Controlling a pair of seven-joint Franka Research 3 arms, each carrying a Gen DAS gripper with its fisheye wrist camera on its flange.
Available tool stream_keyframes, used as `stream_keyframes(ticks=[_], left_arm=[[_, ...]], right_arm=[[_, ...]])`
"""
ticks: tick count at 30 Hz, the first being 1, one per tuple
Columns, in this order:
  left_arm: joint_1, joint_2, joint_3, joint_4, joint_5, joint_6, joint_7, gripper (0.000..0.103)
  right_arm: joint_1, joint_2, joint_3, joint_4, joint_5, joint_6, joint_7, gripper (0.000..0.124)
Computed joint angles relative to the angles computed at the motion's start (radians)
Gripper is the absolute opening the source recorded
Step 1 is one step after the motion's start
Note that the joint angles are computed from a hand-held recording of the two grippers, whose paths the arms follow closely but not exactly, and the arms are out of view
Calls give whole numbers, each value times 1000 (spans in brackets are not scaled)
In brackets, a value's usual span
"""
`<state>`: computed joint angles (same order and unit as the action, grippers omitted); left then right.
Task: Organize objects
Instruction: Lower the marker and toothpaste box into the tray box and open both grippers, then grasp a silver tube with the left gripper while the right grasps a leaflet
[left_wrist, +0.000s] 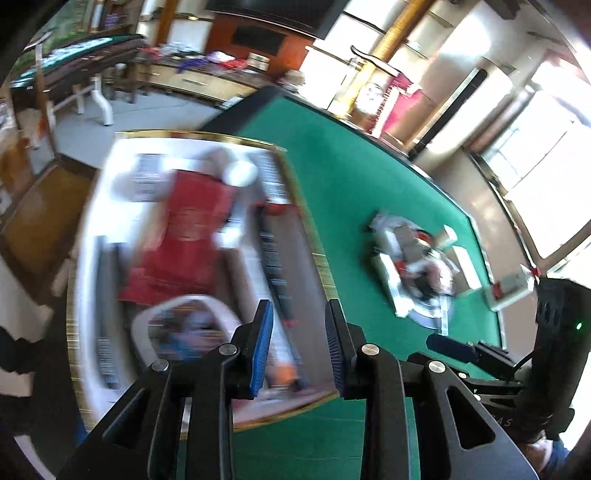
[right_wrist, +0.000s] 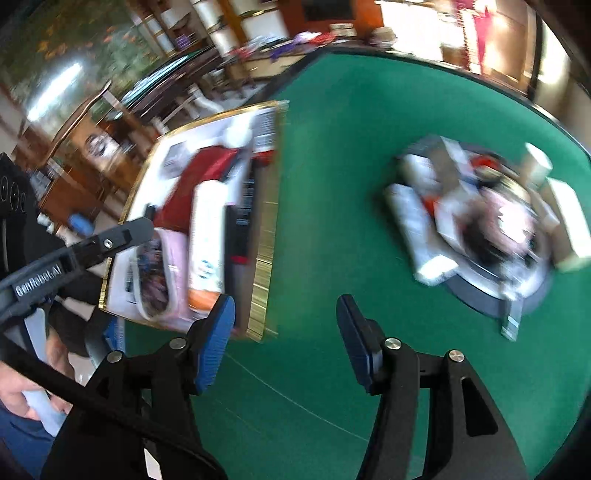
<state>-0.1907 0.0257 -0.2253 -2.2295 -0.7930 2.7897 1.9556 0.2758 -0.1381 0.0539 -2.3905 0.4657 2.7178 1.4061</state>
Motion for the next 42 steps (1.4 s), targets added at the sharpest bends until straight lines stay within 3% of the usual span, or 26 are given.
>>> stream_keyframes(ticks=[4, 7, 9, 13, 16, 21, 26, 27, 29, 32, 34, 37, 42], left_arm=[[-21, 67, -37, 100, -38, -79, 6, 33], [-36, 147, -67, 194, 18, -124, -89, 37], [-57, 219, -77, 262, 99, -112, -207, 37], [-101, 361, -53, 410, 277, -140, -483, 37], [-156, 457, -4, 533, 432, -183, -678, 37], [-240, 549, 69, 680, 668, -253, -900, 37], [-276, 635, 86, 802, 835, -326, -1008, 36], [-290, 633, 99, 795, 883, -304, -1034, 36], [-317, 634, 122, 793, 982, -301, -1070, 25], [-311, 598, 106, 727, 1069, -264, -1082, 25], [-300, 552, 88, 645, 1115, -228, -1100, 25], [-283, 483, 63, 534, 1170, -192, -1135, 24], [-280, 426, 39, 441, 1235, -162, -1196, 24]], right_arm=[[-54, -104, -42, -102, 13, -5, 44, 57], [-103, -151, -69, -150, 4, -14, 74, 57], [-134, -175, -87, -169, -6, -23, 80, 57], [-175, -206, -125, -192, -7, -42, 38, 57], [-197, -232, -155, -214, 14, -49, -12, 57], [-248, -230, -195, -213, 30, -88, -96, 57], [-302, -200, -223, -181, 44, -103, -172, 57], [-312, -185, -227, -165, 43, -105, -188, 57], [-329, -153, -230, -125, 39, -114, -216, 57], [-343, -87, -232, -45, 45, -121, -267, 58], [-350, -27, -224, 19, 40, -118, -297, 69], [-351, 74, -207, 123, 50, -126, -345, 72], [-352, 258, -174, 312, -61, -169, -275, 73]])
